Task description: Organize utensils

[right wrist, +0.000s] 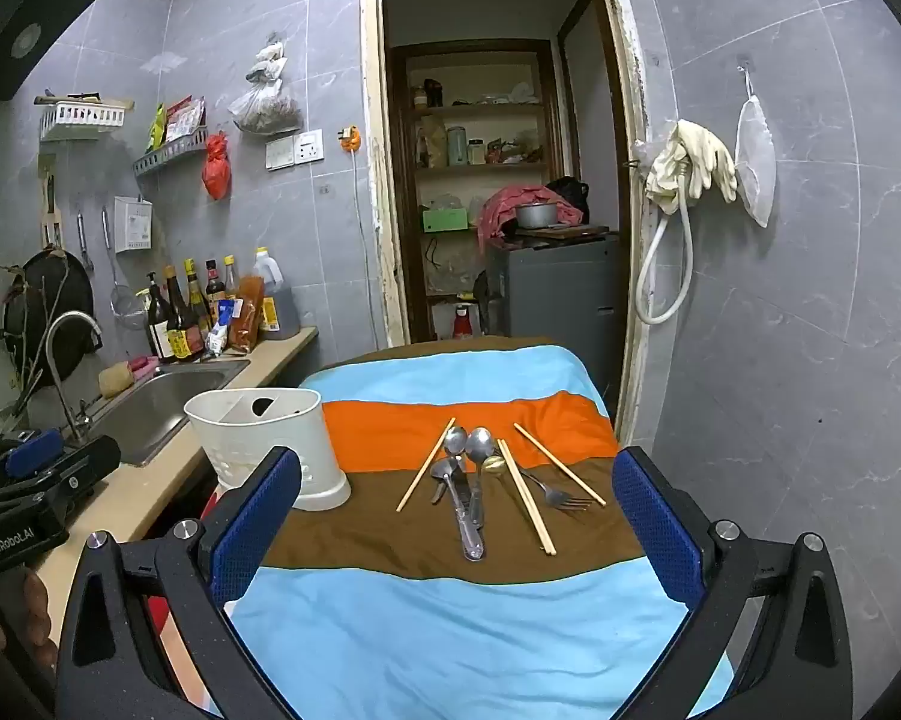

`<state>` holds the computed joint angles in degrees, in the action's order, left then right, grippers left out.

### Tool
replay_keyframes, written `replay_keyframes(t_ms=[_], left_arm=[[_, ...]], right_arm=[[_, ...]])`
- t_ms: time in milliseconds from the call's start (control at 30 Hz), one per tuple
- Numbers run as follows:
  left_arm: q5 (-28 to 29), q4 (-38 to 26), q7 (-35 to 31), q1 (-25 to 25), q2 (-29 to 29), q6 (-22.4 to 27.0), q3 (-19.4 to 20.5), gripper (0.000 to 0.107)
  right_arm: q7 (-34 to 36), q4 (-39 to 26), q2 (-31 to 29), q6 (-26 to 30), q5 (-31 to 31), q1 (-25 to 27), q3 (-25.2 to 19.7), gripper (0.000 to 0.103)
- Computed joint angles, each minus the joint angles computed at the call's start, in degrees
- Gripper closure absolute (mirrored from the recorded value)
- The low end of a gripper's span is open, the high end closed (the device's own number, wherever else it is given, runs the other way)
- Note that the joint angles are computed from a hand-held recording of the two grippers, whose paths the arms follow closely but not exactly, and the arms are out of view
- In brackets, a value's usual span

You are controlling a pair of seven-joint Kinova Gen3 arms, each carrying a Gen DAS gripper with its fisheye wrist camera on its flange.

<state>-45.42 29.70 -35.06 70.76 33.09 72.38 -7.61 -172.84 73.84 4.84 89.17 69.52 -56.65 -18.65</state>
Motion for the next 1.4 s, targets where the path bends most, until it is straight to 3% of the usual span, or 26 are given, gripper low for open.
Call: replay_keyframes(t_ms=[1400], left_arm=[[-1.1, 1.3, 0.9, 0.2, -0.4, -0.9, 0.1, 0.005]], right_arm=[[-0.3, -0.8, 0.4, 1.0, 0.3, -0.8, -0.4, 0.001]])
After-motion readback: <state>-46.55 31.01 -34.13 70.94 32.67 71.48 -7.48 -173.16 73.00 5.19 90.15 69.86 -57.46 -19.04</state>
